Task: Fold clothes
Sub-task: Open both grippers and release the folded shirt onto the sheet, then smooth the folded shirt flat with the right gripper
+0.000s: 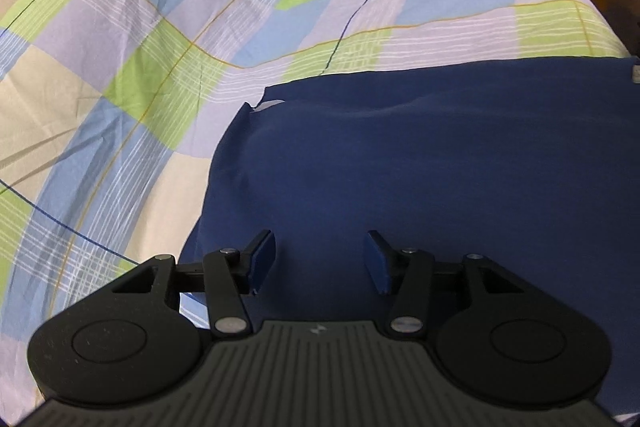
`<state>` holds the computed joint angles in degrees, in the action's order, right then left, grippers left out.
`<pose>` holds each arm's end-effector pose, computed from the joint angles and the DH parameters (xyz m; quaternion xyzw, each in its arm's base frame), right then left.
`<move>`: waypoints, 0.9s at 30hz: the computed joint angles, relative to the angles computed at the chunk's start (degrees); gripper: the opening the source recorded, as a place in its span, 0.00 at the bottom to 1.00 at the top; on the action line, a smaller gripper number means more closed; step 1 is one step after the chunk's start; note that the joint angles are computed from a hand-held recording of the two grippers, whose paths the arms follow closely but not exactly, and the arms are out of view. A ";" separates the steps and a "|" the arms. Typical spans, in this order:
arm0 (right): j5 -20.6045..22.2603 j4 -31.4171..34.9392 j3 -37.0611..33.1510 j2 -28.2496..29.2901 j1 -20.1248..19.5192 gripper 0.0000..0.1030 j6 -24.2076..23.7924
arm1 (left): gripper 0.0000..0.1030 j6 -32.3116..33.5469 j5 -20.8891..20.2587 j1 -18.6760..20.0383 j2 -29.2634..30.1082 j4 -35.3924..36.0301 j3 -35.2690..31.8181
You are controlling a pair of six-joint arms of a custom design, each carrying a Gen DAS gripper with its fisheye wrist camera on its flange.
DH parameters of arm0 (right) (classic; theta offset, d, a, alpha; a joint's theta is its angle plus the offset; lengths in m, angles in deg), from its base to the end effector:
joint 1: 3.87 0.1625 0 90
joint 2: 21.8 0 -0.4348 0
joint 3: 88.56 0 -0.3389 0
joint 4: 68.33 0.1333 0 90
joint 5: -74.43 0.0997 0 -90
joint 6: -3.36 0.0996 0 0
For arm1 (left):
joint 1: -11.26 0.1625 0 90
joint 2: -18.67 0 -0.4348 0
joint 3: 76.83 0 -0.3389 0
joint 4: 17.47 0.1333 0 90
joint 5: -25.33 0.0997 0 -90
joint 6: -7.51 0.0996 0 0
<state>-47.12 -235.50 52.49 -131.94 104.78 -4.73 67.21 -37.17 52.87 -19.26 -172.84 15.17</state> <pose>0.1637 -0.2311 0.4100 0.1007 -0.8857 0.3994 0.2142 -0.3721 -0.5703 0.0883 0.7687 0.5865 -0.0719 0.2448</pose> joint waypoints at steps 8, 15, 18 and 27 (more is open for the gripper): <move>-1.55 1.80 -2.49 1.79 -0.94 0.33 -3.76 | 0.53 -5.31 -1.86 -0.27 -4.03 -2.42 6.04; 0.47 2.16 -3.95 2.41 -6.19 0.34 -6.44 | 0.53 -10.61 -2.20 -0.62 -6.19 -6.34 12.13; 0.82 2.16 -4.36 3.34 -7.19 0.34 -7.60 | 0.53 -12.25 -1.95 -0.57 -6.21 -6.26 12.22; -0.53 2.93 -5.75 6.11 -8.35 0.42 -8.40 | 0.53 -13.13 0.09 -0.85 -6.27 -8.37 14.15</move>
<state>-47.65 -232.56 46.73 -125.82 96.44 -13.13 54.08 -37.08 52.02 -25.52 -181.21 29.32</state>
